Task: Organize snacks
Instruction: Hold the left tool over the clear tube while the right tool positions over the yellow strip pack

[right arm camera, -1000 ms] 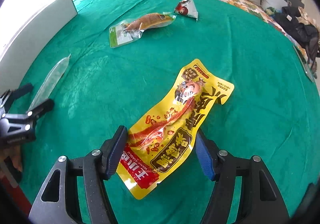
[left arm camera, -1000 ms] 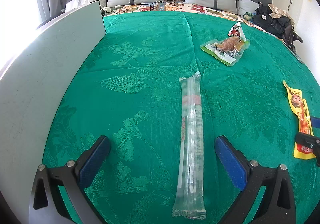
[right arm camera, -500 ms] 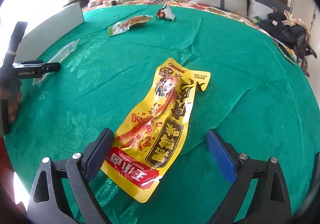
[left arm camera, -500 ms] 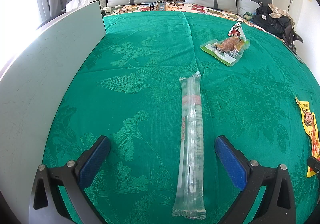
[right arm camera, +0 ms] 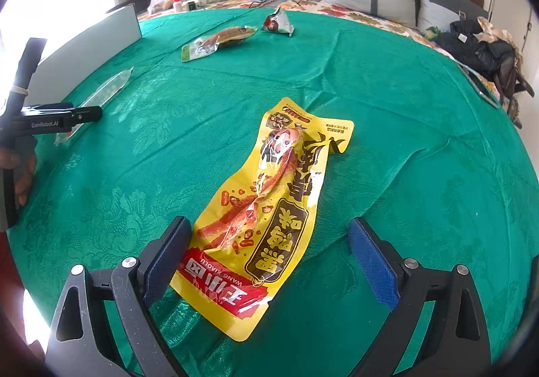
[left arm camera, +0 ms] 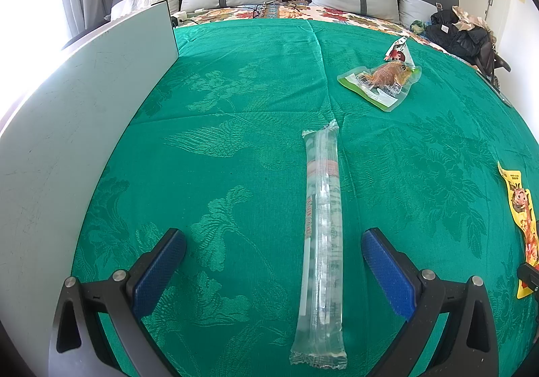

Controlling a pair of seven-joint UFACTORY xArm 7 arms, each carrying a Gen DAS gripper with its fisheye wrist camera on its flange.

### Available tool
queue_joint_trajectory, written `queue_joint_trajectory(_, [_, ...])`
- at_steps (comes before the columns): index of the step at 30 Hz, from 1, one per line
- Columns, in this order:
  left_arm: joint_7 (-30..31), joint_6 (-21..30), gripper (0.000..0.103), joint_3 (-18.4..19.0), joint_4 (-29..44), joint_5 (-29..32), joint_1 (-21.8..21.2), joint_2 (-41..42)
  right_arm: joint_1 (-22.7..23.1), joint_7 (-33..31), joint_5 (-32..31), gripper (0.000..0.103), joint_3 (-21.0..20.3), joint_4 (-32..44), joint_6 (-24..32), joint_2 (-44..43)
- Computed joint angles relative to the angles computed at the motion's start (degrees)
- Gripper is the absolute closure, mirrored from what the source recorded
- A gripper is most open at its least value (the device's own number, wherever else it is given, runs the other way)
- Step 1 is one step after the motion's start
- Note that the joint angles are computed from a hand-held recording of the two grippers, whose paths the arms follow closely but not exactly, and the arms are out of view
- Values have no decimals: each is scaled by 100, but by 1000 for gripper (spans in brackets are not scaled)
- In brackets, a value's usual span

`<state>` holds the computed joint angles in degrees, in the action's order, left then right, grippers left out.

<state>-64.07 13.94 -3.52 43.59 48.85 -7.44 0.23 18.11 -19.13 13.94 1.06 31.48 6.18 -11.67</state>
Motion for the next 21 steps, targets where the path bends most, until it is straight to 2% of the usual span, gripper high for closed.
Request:
queue_joint_trajectory(2, [84, -23, 0, 7, 26, -44, 6, 29, 8, -12, 7, 7, -11, 11, 4, 7])
queue_joint_trajectory(6, [1246, -450, 0, 95, 128, -687, 66, 247, 3, -5, 5, 7, -4, 8, 1, 6])
queue_joint_trajectory(7, [1324, -476, 0, 126, 123, -739, 42, 254, 4, -5, 5, 7, -4, 8, 1, 6])
queue_joint_trajectory(21, [1149, -425, 0, 242, 139, -620, -87, 246, -28, 72, -48, 7, -8, -52, -16, -57])
